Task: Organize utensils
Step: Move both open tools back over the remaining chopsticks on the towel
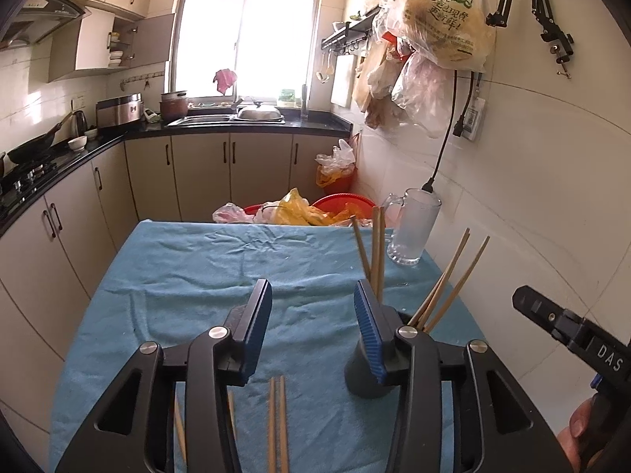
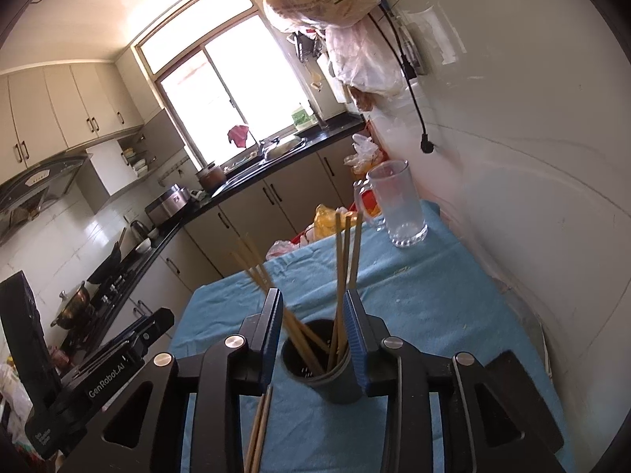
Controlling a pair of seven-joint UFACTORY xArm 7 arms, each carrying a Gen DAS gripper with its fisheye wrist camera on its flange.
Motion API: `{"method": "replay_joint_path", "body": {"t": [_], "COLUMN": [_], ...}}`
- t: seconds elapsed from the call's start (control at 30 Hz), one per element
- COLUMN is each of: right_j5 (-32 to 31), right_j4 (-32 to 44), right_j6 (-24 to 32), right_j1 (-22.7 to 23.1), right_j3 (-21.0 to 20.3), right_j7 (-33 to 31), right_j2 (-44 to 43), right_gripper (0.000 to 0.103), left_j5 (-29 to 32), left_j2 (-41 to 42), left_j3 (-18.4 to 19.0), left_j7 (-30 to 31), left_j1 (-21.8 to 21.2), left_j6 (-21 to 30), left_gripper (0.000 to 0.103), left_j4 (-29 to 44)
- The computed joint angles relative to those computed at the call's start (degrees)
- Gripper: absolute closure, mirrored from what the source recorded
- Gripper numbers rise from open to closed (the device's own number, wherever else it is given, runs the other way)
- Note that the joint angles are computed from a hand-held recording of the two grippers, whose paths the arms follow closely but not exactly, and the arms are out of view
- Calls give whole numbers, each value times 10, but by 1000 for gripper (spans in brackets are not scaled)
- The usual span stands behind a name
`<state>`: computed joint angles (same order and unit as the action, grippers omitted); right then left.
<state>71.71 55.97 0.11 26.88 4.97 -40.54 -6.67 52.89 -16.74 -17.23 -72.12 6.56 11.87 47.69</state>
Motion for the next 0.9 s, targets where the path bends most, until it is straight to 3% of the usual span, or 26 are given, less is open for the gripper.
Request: {"method": "replay_joint_path", "body": {"t": [0.33,0.63,0.9], "right_j5": [-47,-121,-175], "right_j4": [-47,-72,-82], "right_j6": [4,21,35], "right_j1": [23,35,23], "right_j3": [12,24,67], "right_j7": [44,107,148], "right_j2": [-12,18,63], "right_gripper": [64,64,64], "left_j5": [-71,-184,-276], "left_j2": [-88,-207,-276], "left_j3": [10,77,158], "left_j7": [43,127,202], "left_j1": [12,-8,-37], "left_j6": [-15,-19,-5], "left_gripper": [53,53,53], "left_j4": [-104,-269,-396]}}
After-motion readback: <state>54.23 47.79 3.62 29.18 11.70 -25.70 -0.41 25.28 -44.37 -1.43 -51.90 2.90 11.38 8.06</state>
